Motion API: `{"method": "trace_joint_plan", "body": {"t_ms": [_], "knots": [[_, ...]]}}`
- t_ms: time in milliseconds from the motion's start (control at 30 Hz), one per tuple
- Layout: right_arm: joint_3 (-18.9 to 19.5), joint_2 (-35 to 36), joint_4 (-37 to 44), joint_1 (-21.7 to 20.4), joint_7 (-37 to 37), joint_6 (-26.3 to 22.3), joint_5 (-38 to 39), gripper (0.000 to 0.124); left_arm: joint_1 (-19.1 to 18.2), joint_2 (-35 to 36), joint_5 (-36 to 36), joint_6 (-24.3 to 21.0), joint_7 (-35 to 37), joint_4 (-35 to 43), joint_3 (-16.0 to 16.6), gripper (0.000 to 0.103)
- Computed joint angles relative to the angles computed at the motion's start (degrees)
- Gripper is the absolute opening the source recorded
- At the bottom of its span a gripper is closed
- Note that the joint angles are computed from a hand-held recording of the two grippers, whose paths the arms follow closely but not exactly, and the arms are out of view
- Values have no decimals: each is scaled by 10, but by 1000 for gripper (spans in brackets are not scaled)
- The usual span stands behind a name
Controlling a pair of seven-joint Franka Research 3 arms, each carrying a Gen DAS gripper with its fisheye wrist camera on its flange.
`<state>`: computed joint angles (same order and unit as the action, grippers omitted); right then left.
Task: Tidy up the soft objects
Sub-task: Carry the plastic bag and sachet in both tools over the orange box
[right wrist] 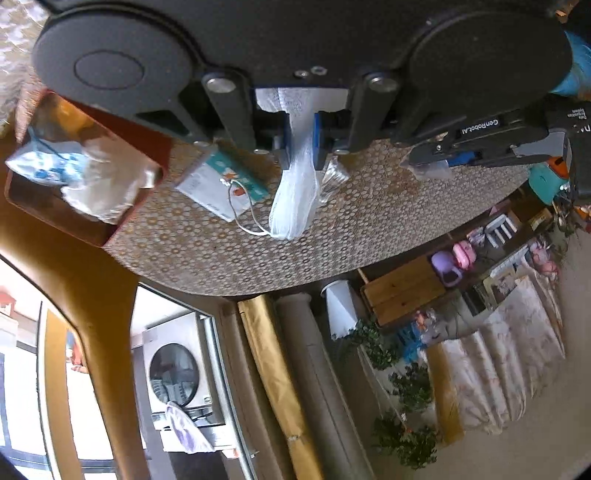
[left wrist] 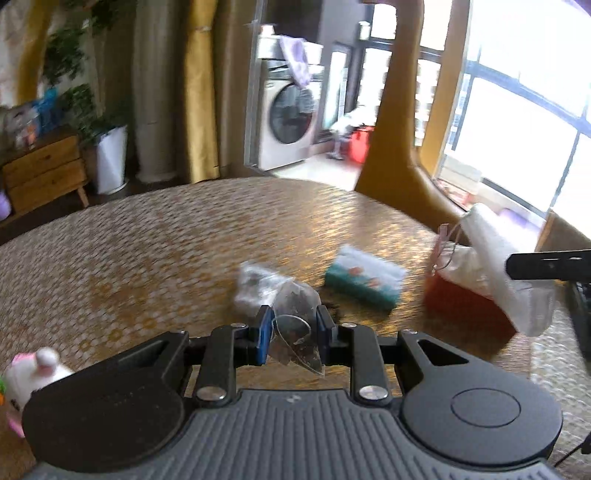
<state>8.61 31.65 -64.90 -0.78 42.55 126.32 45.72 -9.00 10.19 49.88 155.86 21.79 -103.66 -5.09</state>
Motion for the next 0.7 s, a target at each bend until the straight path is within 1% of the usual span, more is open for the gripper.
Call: {"method": "trace_joint_plan", "body": {"t_ms": [167, 233, 333, 533, 633, 700], "knots": [[-6, -7, -5, -24, -7, -5, 17, 10, -15, 39, -19, 2, 55, 63, -11, 25], [-9, 0, 9, -33, 0, -7, 21, 10, -25, 64, -35, 0, 83, 100, -13, 24], [-13, 11, 22, -42, 10, 3, 19, 10, -39, 105, -65, -2, 127, 154, -14, 25], [-15, 61, 86, -64, 44, 4, -2, 10, -65, 208, -150, -30, 238, 296, -20, 24], [-14, 103, 143, -71, 74, -3, -21, 10, -74, 259, -197, -49, 293, 372, -26, 24], [-11, 137, 192, -74, 97, -15, -37, 10, -85, 302, -222, -72, 332, 439, -27, 24]]}}
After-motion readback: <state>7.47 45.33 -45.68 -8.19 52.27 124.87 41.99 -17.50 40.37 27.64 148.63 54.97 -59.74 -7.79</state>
